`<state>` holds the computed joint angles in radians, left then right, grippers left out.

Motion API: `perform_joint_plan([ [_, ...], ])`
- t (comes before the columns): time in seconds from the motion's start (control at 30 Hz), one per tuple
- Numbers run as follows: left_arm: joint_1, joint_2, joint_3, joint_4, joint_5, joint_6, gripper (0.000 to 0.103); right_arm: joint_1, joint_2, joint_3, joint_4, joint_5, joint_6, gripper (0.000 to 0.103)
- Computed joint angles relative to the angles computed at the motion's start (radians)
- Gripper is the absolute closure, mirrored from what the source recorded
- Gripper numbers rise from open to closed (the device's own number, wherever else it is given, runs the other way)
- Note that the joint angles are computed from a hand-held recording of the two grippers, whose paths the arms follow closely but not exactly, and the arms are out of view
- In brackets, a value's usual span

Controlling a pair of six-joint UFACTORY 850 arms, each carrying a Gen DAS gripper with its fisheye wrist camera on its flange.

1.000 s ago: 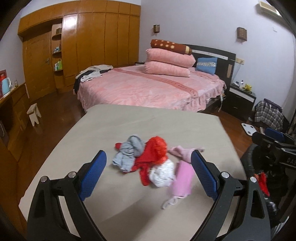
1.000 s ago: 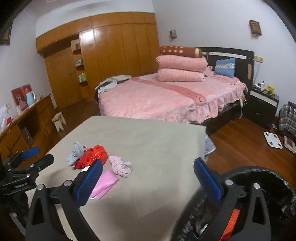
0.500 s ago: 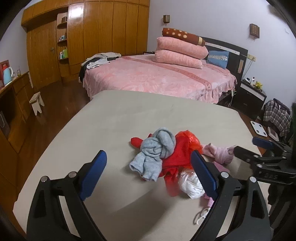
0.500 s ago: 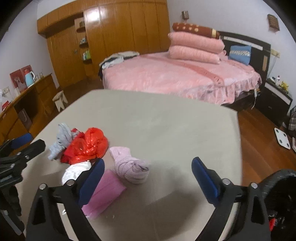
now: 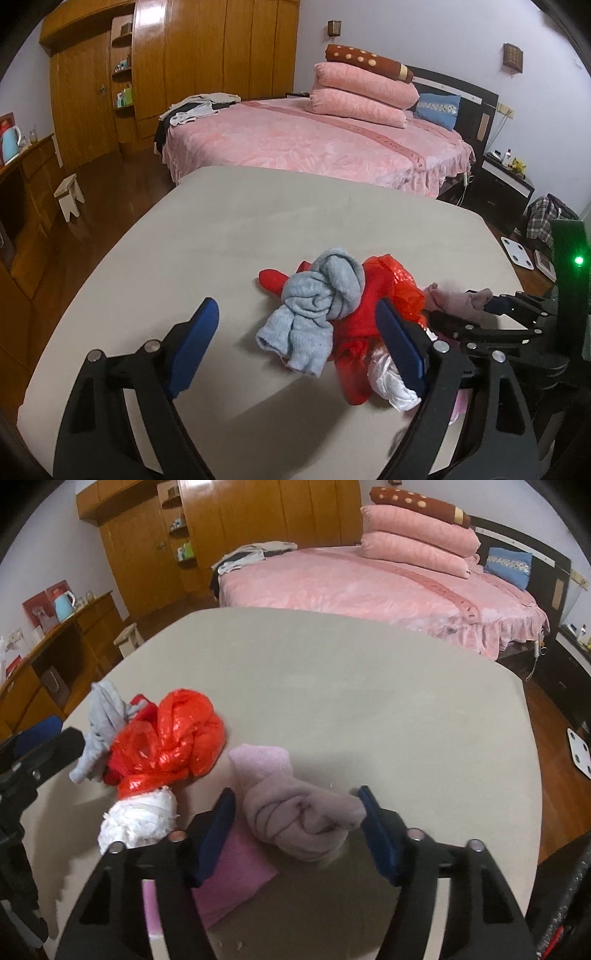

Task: Collect trash
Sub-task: 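Grasp the grey sock with the left tool while the right tool grasps the pink sock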

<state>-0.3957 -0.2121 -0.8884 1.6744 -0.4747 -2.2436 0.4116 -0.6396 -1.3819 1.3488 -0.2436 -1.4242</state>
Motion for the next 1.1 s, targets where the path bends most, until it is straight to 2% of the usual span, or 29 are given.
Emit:
perform_joint_plan([
  [0.33, 0.038, -0.018, -0.016, 0.019, 0.051, -0.024, 0.029, -0.015, 0.019, 0.016, 0.156, -0.015, -0.138, 0.054],
  [0.47, 0.059, -0.039, -0.034, 0.016, 0.096, -0.011, 0.033, -0.020, 0.029, 0.020, 0.219, -0.008, -0.196, 0.054],
  [0.53, 0.073, -0.046, -0.037, 0.035, 0.132, -0.028, 0.043, -0.022, 0.034, 0.021, 0.236, -0.006, -0.215, 0.054],
  [0.6, 0.090, -0.049, -0.036, 0.105, 0.184, -0.097, 0.061, -0.024, 0.043, 0.025, 0.248, -0.003, -0.230, 0.054],
  [0.67, 0.098, -0.044, -0.030, 0.182, 0.207, -0.177, 0.072, -0.028, 0.052, 0.036, 0.274, -0.004, -0.252, 0.054],
  [0.7, 0.096, -0.044, -0.029, 0.181, 0.203, -0.177, 0.078, -0.030, 0.058, 0.041, 0.287, -0.006, -0.262, 0.054],
  [0.8, 0.091, -0.025, -0.015, 0.208, 0.193, -0.212, 0.081, -0.036, 0.072, 0.055, 0.321, -0.010, -0.290, 0.054],
  [1.1, 0.027, 0.084, 0.042, 0.099, 0.059, -0.129, 0.083, -0.047, 0.150, 0.137, 0.514, -0.035, -0.495, 0.054],
])
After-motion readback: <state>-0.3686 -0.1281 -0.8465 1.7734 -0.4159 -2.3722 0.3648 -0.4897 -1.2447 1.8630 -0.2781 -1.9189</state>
